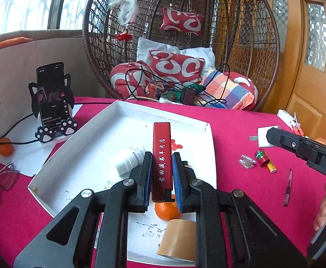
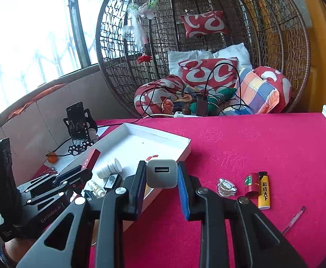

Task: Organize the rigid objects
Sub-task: 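Carry the red tube into the tray and release while the right tool drops the white charger in, then grasp the cartoon acrylic badge with the left tool while the right tool grasps the yellow lighter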

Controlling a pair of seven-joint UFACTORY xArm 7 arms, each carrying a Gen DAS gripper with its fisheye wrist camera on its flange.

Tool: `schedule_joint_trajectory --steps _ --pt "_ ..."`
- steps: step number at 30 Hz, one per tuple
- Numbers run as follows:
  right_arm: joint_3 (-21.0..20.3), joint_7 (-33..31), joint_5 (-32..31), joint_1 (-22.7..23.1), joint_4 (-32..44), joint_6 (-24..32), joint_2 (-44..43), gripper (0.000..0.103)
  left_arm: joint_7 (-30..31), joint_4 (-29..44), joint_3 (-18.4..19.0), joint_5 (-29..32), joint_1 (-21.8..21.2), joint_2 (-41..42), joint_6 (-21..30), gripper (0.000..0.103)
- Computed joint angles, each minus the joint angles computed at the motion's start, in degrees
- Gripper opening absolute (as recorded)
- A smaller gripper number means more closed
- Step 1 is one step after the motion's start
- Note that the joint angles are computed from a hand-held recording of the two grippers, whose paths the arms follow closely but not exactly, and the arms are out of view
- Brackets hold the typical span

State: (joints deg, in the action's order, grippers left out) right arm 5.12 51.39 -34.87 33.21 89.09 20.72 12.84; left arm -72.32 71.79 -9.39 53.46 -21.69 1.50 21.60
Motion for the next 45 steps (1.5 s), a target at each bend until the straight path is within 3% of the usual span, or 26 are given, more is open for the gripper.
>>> schedule_joint_trajectory --steps 9,14,17,18,19,20,21,22,23,24,25,31,45 --pt "1.14 -9.95 8.22 2.18 11.80 5.62 9.42 0.026 -7.59 -6.16 0.67 2.38 5.34 -4.44 0.89 0.016" --pt "0.54 -13.91 12.66 4.08 17.36 8.33 14.30 0.026 -6.62 -7.50 -0.08 1.02 6.99 -4.61 1.26 0.017" --pt "-0.66 -14.09 13.23 5.71 18.57 9.02 15.78 0.026 -7.95 -6.69 -0.91 3.50 6.90 -4.26 3.73 0.019" --pt "-0.87 -14.50 13.22 6.09 18.78 9.36 16.07 0.027 -8.47 -6.30 -1.19 4.46 6.66 -4.18 5.08 0.023" --pt "-0.94 -15.20 13.15 6.38 18.75 9.62 16.17 0.027 -9.24 -6.16 -1.31 5.50 6.47 -4.26 5.85 0.043" --pt "-1.22 -15.64 12.74 6.80 18.46 9.75 16.03 0.027 -10.10 -6.11 -1.30 6.39 6.39 -4.34 6.13 0.073" --pt "-1.94 -15.28 11.72 7.48 17.78 9.58 15.57 0.032 -11.37 -6.12 -1.28 7.46 6.37 -4.45 6.26 0.085" --pt "-2.78 -14.48 10.33 8.23 17.03 9.18 15.08 0.051 -12.99 -6.18 -1.38 8.85 6.32 -4.64 6.81 0.098" --pt "-3.42 -13.55 9.09 8.71 16.15 8.51 14.47 0.067 -14.03 -6.06 -1.49 9.79 6.26 -4.71 7.83 0.103" --pt "-4.04 -12.12 7.77 9.10 14.73 7.23 13.57 0.095 -14.71 -5.83 -1.65 10.48 6.11 -4.69 9.07 0.103" --pt "-4.48 -10.73 6.49 9.28 13.30 5.51 12.71 0.103 -14.88 -5.70 -1.68 10.63 5.97 -4.70 9.82 0.103" --pt "-4.47 -6.56 2.25 8.79 8.52 1.83 9.58 0.103 -16.34 -5.46 -1.63 10.68 5.71 -5.00 9.95 0.103" --pt "-2.98 -3.20 1.21 7.04 5.27 1.36 7.55 0.103 -14.08 -3.84 -2.13 10.74 4.12 -4.19 10.29 0.103"
